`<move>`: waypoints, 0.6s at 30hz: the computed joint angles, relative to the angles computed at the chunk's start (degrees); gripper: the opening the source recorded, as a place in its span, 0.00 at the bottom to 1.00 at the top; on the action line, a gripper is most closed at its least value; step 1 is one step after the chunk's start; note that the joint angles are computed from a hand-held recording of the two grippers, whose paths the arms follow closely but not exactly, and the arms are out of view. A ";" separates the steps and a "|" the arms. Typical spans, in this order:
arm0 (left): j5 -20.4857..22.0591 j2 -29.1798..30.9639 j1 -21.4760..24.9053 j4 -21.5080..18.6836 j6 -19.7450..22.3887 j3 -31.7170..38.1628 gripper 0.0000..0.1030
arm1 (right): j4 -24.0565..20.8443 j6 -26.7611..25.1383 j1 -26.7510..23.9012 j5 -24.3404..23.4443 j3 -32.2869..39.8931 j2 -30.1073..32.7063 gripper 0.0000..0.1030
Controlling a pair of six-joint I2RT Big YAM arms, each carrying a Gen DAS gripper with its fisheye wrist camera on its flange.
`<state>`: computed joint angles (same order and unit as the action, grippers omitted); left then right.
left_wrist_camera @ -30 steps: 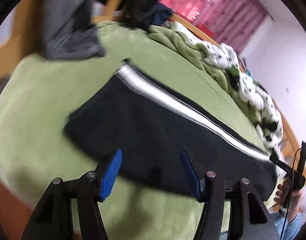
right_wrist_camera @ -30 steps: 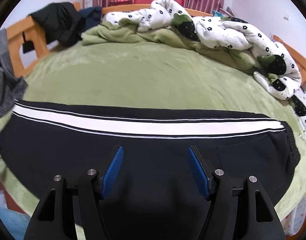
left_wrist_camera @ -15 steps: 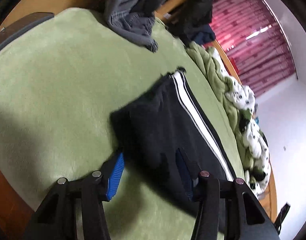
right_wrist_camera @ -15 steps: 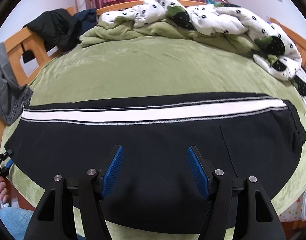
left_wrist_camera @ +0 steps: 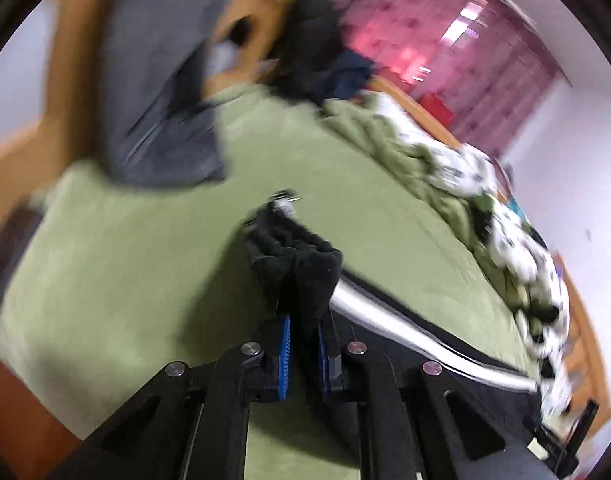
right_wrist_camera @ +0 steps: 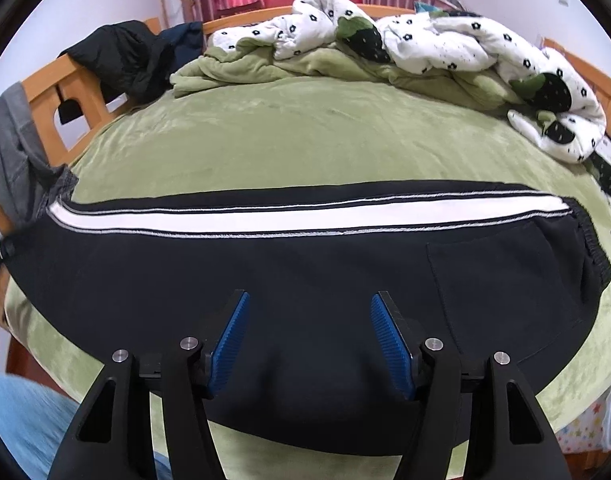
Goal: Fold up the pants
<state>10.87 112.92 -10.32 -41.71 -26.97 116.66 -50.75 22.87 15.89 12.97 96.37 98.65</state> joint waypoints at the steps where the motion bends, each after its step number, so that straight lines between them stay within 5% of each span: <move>1: -0.46 0.41 -0.96 -1.28 1.47 2.22 0.10 | 0.93 -0.27 -0.23 -0.39 -1.26 -0.84 0.61; 9: -6.14 9.30 -13.14 -12.92 12.16 24.34 0.09 | 8.12 -1.12 -2.99 -1.46 -11.58 -8.26 0.61; 12: -5.03 15.49 -17.71 -17.39 10.10 32.65 0.09 | 11.37 -0.73 -3.69 -0.62 -15.62 -11.47 0.61; 18: -1.12 16.30 -24.49 -10.78 5.62 23.96 0.09 | 12.92 -1.33 -5.34 3.41 -19.79 -13.93 0.61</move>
<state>9.75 129.22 -34.81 -52.49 -21.35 140.62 -37.83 21.53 10.55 16.38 76.58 84.72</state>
